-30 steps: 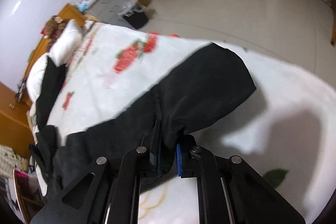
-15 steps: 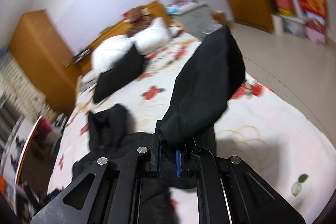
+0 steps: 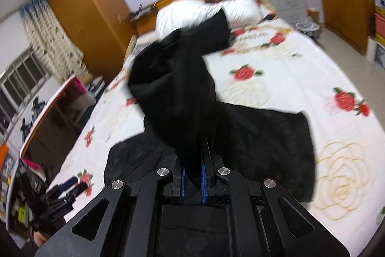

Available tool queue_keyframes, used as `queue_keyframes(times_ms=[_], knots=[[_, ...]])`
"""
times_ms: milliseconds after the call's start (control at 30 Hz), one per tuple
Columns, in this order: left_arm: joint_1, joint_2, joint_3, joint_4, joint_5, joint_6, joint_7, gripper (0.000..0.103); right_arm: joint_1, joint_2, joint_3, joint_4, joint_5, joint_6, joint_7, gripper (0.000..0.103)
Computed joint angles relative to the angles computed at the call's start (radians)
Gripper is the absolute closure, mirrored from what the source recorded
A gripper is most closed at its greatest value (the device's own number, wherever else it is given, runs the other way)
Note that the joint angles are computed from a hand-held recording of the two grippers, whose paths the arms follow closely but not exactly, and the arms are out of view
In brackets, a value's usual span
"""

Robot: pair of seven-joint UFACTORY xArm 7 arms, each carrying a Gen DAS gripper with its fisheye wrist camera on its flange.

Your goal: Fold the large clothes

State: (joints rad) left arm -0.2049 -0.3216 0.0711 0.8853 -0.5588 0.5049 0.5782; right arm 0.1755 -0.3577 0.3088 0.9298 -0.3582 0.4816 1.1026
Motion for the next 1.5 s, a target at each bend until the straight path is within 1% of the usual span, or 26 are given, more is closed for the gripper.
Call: queue_keyframes(times_ms=[67,167,267,333,433,533,600,633,700,733,767,800,833,933,967,1067,1167,1233,1267,1300,1333,1367,1400,1433,1467,1500], knots=[[0.001,0.009,0.006,0.001,-0.007,-0.002,0.006,0.033,0.013,0.079,0.004,0.028,0.009,-0.02,-0.01,0.094],[0.005,0.029,0.011,0.006,-0.02,-0.003,0.018,0.033,0.048,0.149,-0.011,0.041,0.022,-0.044,-0.019,0.093],[0.013,0.043,0.007,0.007,-0.028,-0.002,0.023,0.033,0.084,0.244,-0.025,0.069,0.02,-0.064,-0.003,0.093],[0.018,0.054,0.005,0.011,-0.031,-0.001,0.027,0.033,0.116,0.29,-0.047,0.082,0.046,-0.071,-0.017,0.093],[0.026,0.067,0.0,0.015,-0.037,0.001,0.028,0.033,0.158,0.36,-0.08,0.104,0.112,-0.088,-0.08,0.089],[0.035,0.085,-0.009,0.03,-0.037,0.015,0.013,0.033,0.187,0.392,-0.098,0.114,0.191,-0.088,-0.147,0.079],[0.037,0.094,-0.013,0.042,-0.046,0.03,0.003,0.033,0.201,0.376,-0.106,0.102,0.193,-0.102,-0.159,0.073],[0.037,0.098,-0.016,0.047,-0.053,0.037,0.002,0.033,0.203,0.361,-0.109,0.089,0.215,-0.118,-0.183,0.066],[0.035,0.105,-0.021,0.06,-0.069,0.054,-0.004,0.033,0.207,0.327,-0.11,0.064,0.264,-0.147,-0.232,0.062],[0.034,0.106,-0.024,0.064,-0.076,0.061,-0.006,0.033,0.21,0.316,-0.107,0.055,0.268,-0.16,-0.239,0.057],[0.033,0.108,-0.029,0.071,-0.081,0.071,-0.011,0.033,0.211,0.291,-0.108,0.039,0.284,-0.168,-0.26,0.045],[0.03,0.111,-0.032,0.079,-0.09,0.081,-0.012,0.032,0.21,0.277,-0.107,0.027,0.285,-0.178,-0.265,0.039],[0.027,0.114,-0.034,0.085,-0.102,0.091,-0.008,0.032,0.206,0.263,-0.102,0.018,0.276,-0.189,-0.258,0.037],[0.018,0.136,-0.051,0.107,-0.115,0.103,-0.009,0.028,0.188,0.185,-0.099,-0.041,0.279,-0.214,-0.243,0.037],[0.014,0.154,-0.055,0.122,-0.123,0.118,-0.011,0.027,0.166,0.147,-0.087,-0.069,0.25,-0.217,-0.214,0.037],[0.016,0.227,-0.085,0.171,-0.106,0.151,-0.057,0.027,0.073,0.062,-0.033,-0.122,0.129,-0.168,-0.113,0.037],[0.016,0.306,-0.123,0.217,-0.075,0.155,-0.109,0.027,0.005,-0.03,-0.007,-0.186,0.071,-0.113,-0.048,0.037],[0.017,0.349,-0.143,0.244,-0.076,0.17,-0.122,0.03,-0.027,-0.075,-0.001,-0.217,0.053,-0.072,-0.021,0.037],[0.019,0.365,-0.152,0.254,-0.091,0.181,-0.114,0.045,-0.039,-0.093,-0.001,-0.231,0.048,-0.056,-0.01,0.039],[0.038,0.377,-0.178,0.263,-0.088,0.193,-0.117,0.075,-0.046,-0.105,-0.005,-0.243,0.048,-0.046,-0.005,0.043],[0.016,0.386,-0.167,0.265,-0.043,0.186,-0.148,0.088,-0.06,-0.113,-0.002,-0.25,0.043,-0.029,0.006,0.052],[0.011,0.384,-0.171,0.258,-0.003,0.167,-0.167,0.095,-0.07,-0.115,0.003,-0.251,0.035,-0.015,0.015,0.061],[0.014,0.37,-0.177,0.24,-0.005,0.135,-0.153,0.099,-0.081,-0.118,0.007,-0.254,0.028,-0.004,0.027,0.065],[0.016,0.354,-0.179,0.224,-0.014,0.101,-0.137,0.1,-0.088,-0.116,0.01,-0.255,0.019,-0.002,0.036,0.073],[0.018,0.335,-0.176,0.205,-0.013,0.062,-0.124,0.1,-0.099,-0.113,0.019,-0.253,0.004,-0.001,0.05,0.076],[0.021,0.32,-0.171,0.193,0.0,0.035,-0.123,0.1,-0.102,-0.11,0.016,-0.255,-0.005,-0.007,0.052,0.076]])
